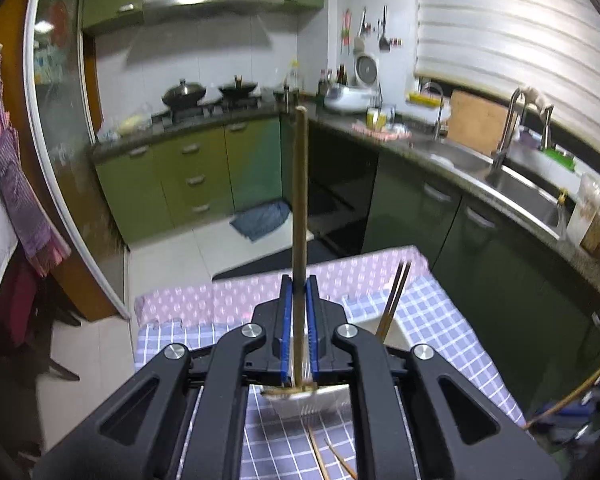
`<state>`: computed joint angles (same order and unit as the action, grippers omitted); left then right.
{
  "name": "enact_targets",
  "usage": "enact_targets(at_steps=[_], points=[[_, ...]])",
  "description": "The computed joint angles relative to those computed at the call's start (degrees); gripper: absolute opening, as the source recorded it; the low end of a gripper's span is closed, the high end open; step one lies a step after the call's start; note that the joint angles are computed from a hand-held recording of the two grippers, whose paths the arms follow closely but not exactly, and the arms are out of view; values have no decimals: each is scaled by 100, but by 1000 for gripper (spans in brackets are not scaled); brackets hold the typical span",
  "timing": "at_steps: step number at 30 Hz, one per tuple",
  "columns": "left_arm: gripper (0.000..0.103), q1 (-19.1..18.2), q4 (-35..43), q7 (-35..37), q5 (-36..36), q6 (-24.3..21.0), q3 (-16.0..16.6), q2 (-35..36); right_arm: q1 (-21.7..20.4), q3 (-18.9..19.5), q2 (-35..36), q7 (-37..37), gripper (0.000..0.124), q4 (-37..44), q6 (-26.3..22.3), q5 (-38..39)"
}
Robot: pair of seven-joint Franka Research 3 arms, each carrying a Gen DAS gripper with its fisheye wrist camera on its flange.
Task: Organize utensils
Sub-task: 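Open the left gripper above the caddy while the right gripper drops its chopstick in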
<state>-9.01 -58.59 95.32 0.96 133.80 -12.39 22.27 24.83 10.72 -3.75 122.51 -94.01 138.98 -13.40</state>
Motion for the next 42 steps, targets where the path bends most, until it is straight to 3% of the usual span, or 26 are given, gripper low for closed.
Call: enact_targets(at_steps=[4, 5, 8, 9, 14, 20, 28, 30, 33, 36, 39, 42], points=[[8, 83, -660, 35, -29, 252, 5, -307, 2, -66, 272, -99, 7, 529, 79, 83], [12, 100, -852, 21, -51, 361, 0, -427, 4, -88, 369, -23, 7, 715, 120, -11], [37, 221, -1500, 111, -208, 803, -11, -866, 44, -188, 639, 101, 7, 1256, 162, -171], [39, 244, -1682, 156, -243, 917, -11, -992, 62, -230, 711, 129, 7, 1374, 218, -194], [39, 330, -2343, 522, -593, 1159, 9, -1578, 240, -494, 1384, 447, 7, 2430, 244, -500], [39, 293, -3037, 939, -1056, 1187, 131, -2149, 553, -921, 2607, 375, 7, 4138, -692, -535], [39, 247, -3386, 1120, -1458, 688, 350, -2437, 685, -1184, 3324, 68, 8, 4748, -1275, -42], [39, 249, -3455, 1098, -1411, 636, 372, -2482, 745, -1224, 3114, 84, 18, 4316, -1123, -63], [39, 241, -3596, 1094, -1416, 582, 402, -2563, 765, -1226, 2930, 102, 18, 4049, -905, -96], [41, 227, -3706, 1025, -1332, 423, 413, -2612, 815, -1167, 2309, 180, 18, 3141, -465, -251], [42, 197, -3907, 963, -1244, 156, 408, -2668, 803, -992, 1667, 255, 22, 2187, -245, -389], [42, 171, -3938, 905, -1181, -298, 395, -2575, 672, -752, 1212, 227, 26, 1413, -341, -319]])
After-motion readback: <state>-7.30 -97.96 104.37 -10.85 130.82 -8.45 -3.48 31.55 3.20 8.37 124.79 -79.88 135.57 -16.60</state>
